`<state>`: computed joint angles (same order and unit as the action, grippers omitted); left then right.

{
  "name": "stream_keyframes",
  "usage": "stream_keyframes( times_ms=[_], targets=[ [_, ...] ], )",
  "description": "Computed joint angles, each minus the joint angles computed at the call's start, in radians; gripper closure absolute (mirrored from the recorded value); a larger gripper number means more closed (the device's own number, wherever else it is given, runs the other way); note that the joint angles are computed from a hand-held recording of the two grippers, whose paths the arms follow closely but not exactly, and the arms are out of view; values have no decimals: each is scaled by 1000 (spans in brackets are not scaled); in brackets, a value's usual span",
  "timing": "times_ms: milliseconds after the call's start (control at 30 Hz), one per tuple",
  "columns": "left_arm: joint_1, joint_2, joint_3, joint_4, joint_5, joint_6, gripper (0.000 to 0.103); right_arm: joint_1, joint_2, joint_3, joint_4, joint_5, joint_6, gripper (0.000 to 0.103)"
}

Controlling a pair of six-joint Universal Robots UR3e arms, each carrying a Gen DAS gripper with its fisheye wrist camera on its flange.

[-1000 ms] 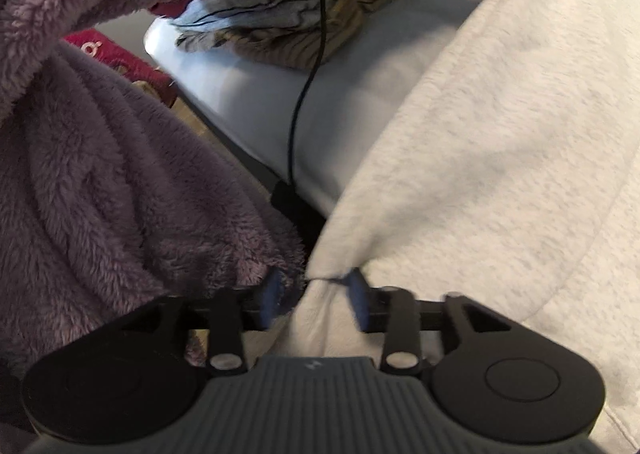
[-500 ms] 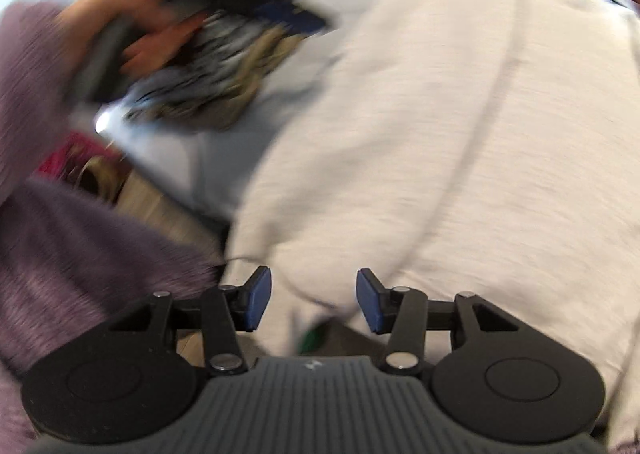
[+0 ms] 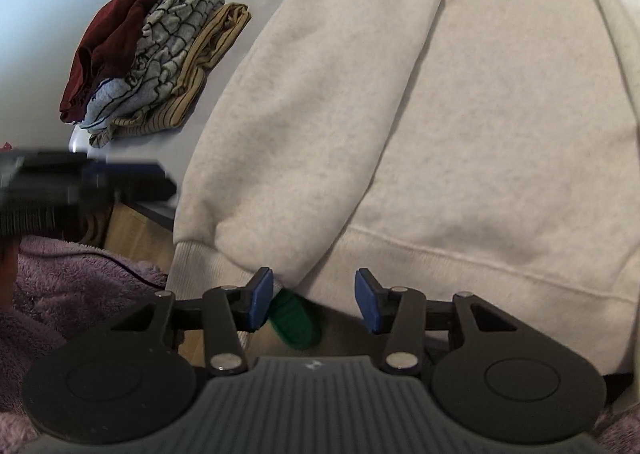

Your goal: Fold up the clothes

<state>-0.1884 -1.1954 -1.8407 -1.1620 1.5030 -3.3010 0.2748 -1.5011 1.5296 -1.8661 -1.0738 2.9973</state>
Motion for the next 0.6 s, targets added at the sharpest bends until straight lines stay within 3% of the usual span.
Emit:
stream_keyframes(
  times_ms=[200, 267, 333, 467, 600],
  targets=[
    [-163, -123, -19, 100, 208, -39, 81, -1, -18, 2, 27, 21, -19, 54],
    [-145, -131, -53, 121, 213, -43, 82, -7, -24, 2, 38, 33, -32, 54],
    [-83, -95, -112, 129, 171, -60, 87, -1, -19, 3, 25, 38, -28, 54],
    [130, 70, -245, 114, -34, -66, 96, -2, -8, 28, -21, 57, -8, 54],
    [328, 238, -341, 36, -202, -47, 99, -20, 3, 66, -72, 85, 32, 54]
  ],
)
